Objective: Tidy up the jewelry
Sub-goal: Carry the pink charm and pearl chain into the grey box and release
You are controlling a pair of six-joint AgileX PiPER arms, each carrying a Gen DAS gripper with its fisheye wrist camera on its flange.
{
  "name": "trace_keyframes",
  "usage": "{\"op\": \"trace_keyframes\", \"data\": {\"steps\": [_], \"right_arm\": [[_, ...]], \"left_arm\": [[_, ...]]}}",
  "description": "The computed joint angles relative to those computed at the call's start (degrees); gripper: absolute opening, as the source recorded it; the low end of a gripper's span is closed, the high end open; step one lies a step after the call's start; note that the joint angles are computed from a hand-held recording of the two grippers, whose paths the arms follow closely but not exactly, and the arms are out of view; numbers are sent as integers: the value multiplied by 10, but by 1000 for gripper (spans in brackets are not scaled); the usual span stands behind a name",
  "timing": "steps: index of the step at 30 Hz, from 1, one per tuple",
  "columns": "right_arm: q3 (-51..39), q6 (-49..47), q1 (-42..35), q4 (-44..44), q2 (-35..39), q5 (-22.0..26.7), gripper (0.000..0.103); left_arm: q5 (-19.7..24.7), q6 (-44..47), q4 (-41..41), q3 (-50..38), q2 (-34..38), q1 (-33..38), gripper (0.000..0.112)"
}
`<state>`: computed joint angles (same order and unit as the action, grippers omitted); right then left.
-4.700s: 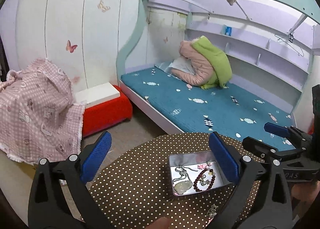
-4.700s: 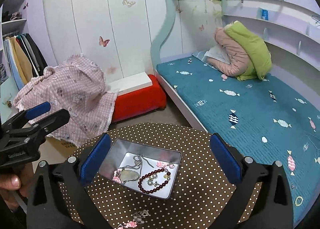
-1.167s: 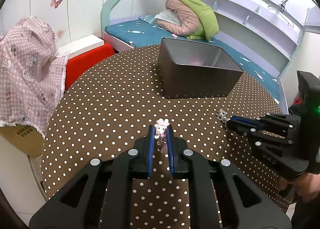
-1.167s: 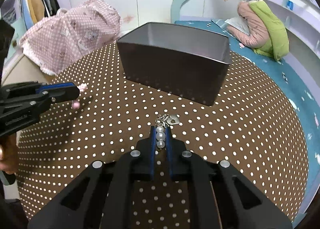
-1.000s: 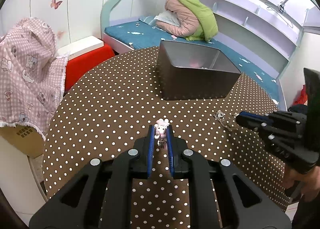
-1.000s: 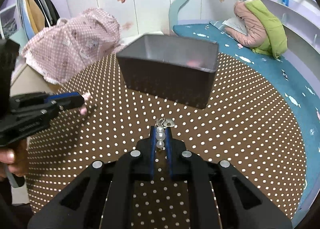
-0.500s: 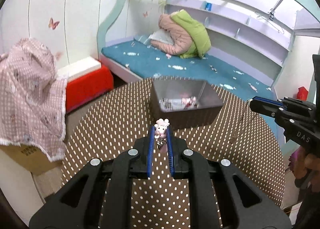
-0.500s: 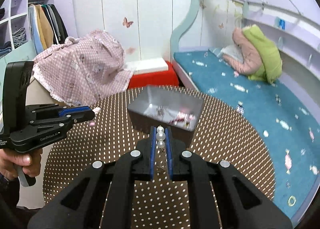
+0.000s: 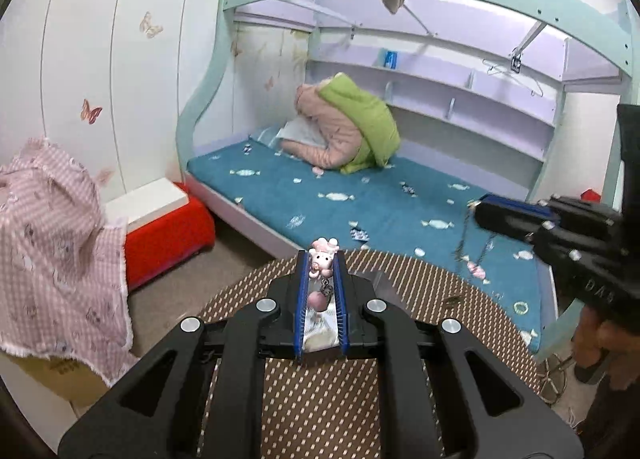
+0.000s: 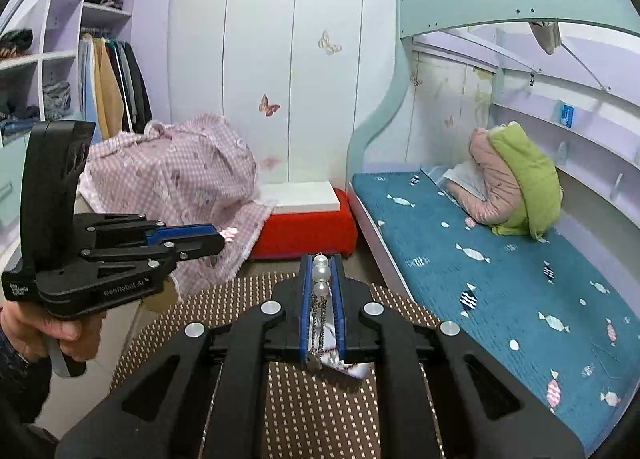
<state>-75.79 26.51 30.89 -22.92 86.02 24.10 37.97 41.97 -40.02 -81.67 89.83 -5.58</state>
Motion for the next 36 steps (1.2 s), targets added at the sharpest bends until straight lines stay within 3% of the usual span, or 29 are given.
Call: {"op": "trace_keyframes", "data": {"steps": [9, 17, 26, 28, 29, 30, 31, 33, 34, 35, 36], "right_arm": [[-117, -161, -45, 172, 99, 34, 8], [-159, -228, -77, 260, 175, 57, 8], [-202, -243, -86, 295, 232, 94, 9], [-204, -241, -87, 298, 237, 97, 10], [-205, -238, -88, 300, 240, 98, 11], [-205, -238, -90, 304, 241, 97, 12], [-200, -228, -92, 301, 238, 94, 20], [-192, -217, -95, 295, 232, 88, 33], [-184, -207, -98, 290, 226, 81, 51], [-174, -191, -97, 278, 220, 73, 79], [-159, -163, -95, 254, 209, 58, 89]], "left_arm": [[97, -102, 44, -197, 141, -20, 13], [118, -144, 73, -261, 231, -34, 13], [138, -179, 107, -312, 301, -43, 13], [138, -187, 116, -313, 306, -43, 25], [134, -198, 125, -313, 307, -44, 41], [127, -211, 139, -309, 306, -43, 49], [125, -216, 142, -309, 306, -41, 52], [116, -232, 157, -301, 302, -35, 72], [106, -244, 172, -293, 296, -33, 77], [94, -256, 184, -283, 289, -32, 85], [82, -254, 179, -267, 278, -27, 91]]}}
